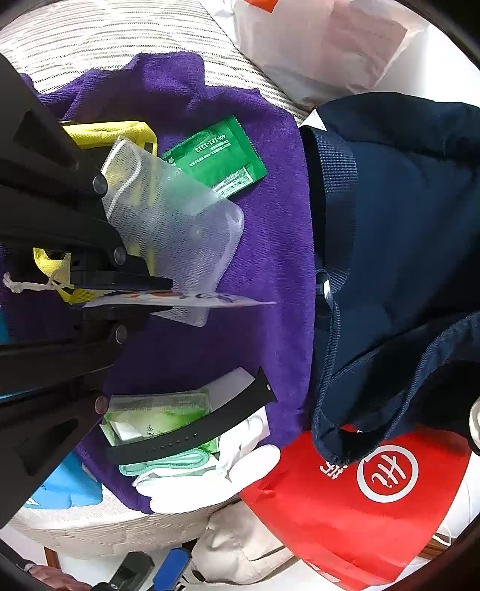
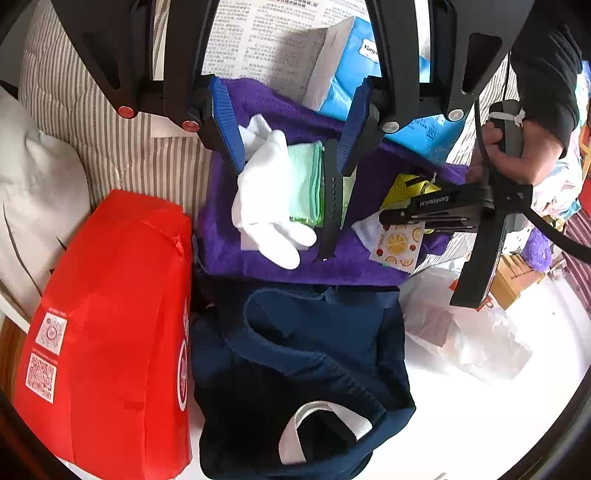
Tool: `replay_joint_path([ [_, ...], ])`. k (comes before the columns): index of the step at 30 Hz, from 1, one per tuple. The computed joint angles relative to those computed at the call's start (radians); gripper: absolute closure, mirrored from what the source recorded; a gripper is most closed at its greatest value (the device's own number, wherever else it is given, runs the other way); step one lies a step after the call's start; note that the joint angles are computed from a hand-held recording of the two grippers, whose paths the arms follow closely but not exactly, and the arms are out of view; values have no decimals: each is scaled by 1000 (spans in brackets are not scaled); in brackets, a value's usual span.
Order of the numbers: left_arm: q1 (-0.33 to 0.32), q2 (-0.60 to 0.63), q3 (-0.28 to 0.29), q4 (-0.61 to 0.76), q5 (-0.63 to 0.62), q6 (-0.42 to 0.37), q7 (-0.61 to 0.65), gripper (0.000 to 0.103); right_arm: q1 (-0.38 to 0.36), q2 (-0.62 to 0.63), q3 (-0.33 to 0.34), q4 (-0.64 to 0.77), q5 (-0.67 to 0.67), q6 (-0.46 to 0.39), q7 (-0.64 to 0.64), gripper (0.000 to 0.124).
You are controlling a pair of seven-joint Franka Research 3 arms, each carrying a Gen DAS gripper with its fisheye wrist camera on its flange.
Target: Organize soft objects
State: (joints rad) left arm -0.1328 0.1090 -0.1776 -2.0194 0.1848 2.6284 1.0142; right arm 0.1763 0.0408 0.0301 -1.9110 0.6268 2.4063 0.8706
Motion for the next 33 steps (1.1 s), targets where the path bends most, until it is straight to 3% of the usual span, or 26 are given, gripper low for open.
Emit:
replay_joint_path([
  [3, -1, 6, 0, 8, 5, -9, -1, 98, -2, -2, -2, -6, 2, -7, 4, 72],
  [11, -12, -10, 2, 15, 57, -60, -42, 81, -3, -30, -6, -38, 0, -13, 8, 72],
  [15, -21, -27, 0, 13, 91, -99, -70, 64, 0, -46, -8, -50, -15, -8, 21, 72],
  [16, -24, -33, -1, 10, 103, -105, -82, 55, 1, -54, -8, -57, -17, -4, 23, 72],
  [22, -39, -77, -7, -8, 191, -189, -170, 36, 7, -90, -10, -87, -31, 20, 44, 64],
  [28, -33, -151, -10, -66, 211, -219, -202, 25, 16, -123, -11, -114, -71, 37, 91, 53],
  [33, -29, -176, -18, -89, 225, -226, -230, 23, 23, -148, -15, -134, -76, 34, 110, 50],
])
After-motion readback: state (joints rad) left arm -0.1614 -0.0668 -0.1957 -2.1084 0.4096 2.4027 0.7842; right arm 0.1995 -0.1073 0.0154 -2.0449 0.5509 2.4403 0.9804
